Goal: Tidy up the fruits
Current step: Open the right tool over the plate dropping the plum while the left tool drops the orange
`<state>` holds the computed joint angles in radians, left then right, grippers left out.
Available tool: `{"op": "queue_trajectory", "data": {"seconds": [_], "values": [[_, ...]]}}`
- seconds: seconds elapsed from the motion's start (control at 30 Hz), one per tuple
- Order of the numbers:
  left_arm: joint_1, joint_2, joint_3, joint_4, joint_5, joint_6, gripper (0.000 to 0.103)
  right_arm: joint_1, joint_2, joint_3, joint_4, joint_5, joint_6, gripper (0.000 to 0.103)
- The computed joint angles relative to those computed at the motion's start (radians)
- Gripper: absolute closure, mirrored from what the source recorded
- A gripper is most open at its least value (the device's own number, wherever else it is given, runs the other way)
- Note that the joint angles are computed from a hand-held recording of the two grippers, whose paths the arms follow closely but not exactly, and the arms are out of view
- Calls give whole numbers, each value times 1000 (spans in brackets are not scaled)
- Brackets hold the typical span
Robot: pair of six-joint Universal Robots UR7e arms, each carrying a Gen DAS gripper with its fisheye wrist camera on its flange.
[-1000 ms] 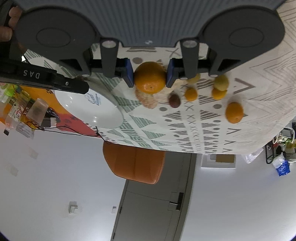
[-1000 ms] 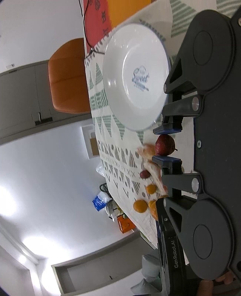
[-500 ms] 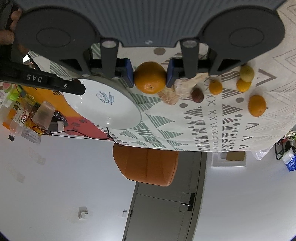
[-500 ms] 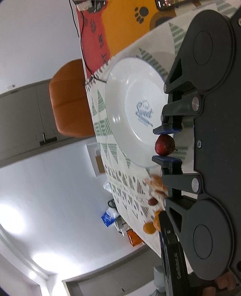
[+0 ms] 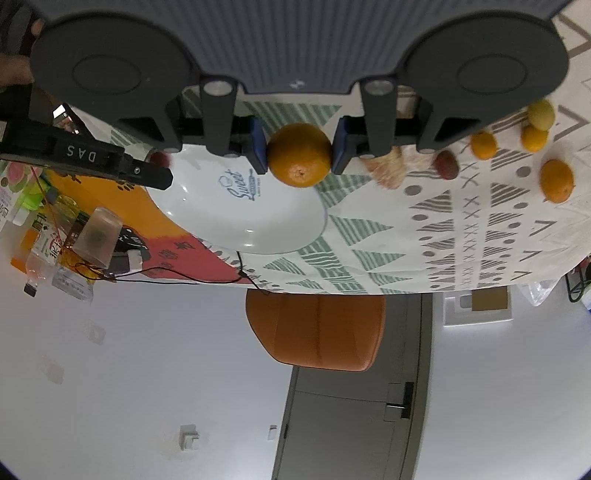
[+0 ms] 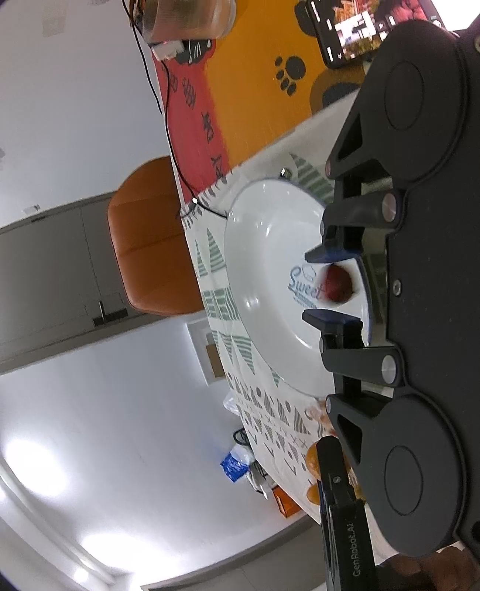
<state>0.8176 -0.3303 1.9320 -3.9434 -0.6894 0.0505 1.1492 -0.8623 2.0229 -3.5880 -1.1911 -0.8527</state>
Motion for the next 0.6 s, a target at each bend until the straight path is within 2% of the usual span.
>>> {"op": "queue_trajectory", "data": {"seconds": [0.3,0.4,0.6], "values": [[12,29,-81,54,-23,27,68,-37,-43,13,40,51,5,72],[17,38,-112,71,-32,41,68,-44,-53,21,47,62,-1,67],[22,53,-162,95,-49,70,68,-55,-58,31,27,82,11,51]]}}
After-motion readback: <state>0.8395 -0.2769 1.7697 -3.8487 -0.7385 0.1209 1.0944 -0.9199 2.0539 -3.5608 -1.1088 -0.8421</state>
